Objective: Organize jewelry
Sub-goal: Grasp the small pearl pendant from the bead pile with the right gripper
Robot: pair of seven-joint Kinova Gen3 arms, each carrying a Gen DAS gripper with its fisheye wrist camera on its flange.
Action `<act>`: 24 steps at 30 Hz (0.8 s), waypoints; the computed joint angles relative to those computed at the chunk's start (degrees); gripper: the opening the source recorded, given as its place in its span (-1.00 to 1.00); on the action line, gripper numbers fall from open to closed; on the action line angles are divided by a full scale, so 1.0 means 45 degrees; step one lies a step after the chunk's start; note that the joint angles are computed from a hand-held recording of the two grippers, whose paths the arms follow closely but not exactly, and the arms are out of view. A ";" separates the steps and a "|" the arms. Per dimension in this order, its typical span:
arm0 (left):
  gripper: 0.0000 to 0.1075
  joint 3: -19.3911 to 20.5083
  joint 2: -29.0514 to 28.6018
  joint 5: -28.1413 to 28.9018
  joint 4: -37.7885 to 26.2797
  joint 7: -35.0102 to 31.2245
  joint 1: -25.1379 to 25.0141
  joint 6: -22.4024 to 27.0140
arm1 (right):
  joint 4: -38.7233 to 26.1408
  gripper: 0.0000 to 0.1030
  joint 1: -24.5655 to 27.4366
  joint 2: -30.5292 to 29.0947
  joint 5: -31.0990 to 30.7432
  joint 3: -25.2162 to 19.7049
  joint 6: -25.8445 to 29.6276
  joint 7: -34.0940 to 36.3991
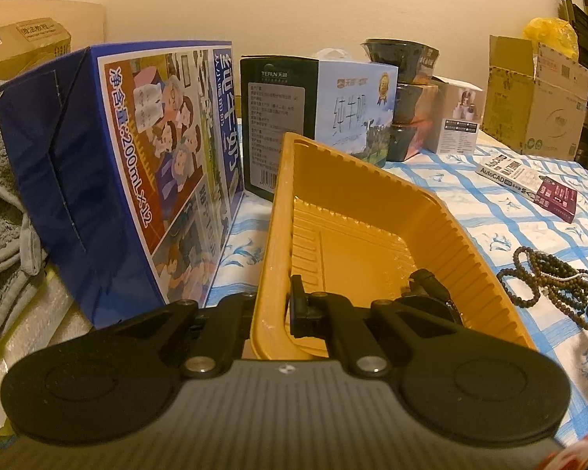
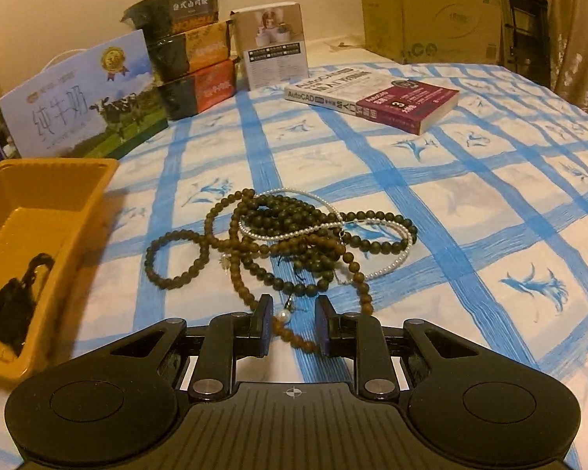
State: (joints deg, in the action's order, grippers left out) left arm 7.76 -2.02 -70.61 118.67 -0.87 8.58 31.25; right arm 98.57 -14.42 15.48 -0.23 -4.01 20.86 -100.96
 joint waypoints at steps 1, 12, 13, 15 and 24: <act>-0.93 -0.0005 0.0003 0.0004 -0.0004 -0.0002 -0.0007 -0.0013 | -0.0070 -0.54 -0.0450 0.0111 0.0415 0.0424 0.0030 -0.0483; -0.93 -0.0012 0.0010 0.0016 -0.0018 -0.0039 -0.0022 -0.0049 | -0.0106 -0.54 -0.0716 0.0509 0.0758 0.0610 -0.0357 -0.1418; -0.93 -0.0020 0.0016 0.0032 -0.0028 -0.0055 -0.0028 -0.0064 | -0.0070 -0.55 -0.0866 0.0505 0.0959 0.0710 -0.0413 -0.1496; -0.93 -0.0012 0.0011 0.0029 -0.0023 -0.0049 -0.0021 -0.0043 | 0.0023 -0.55 -0.1140 0.0510 0.1349 0.0907 -0.0580 -0.1675; -0.93 -0.0011 0.0002 -0.0012 -0.0002 -0.0024 -0.0029 -0.0057 | 0.0305 -0.82 -0.1193 0.0550 0.1884 0.0806 -0.1140 -0.1041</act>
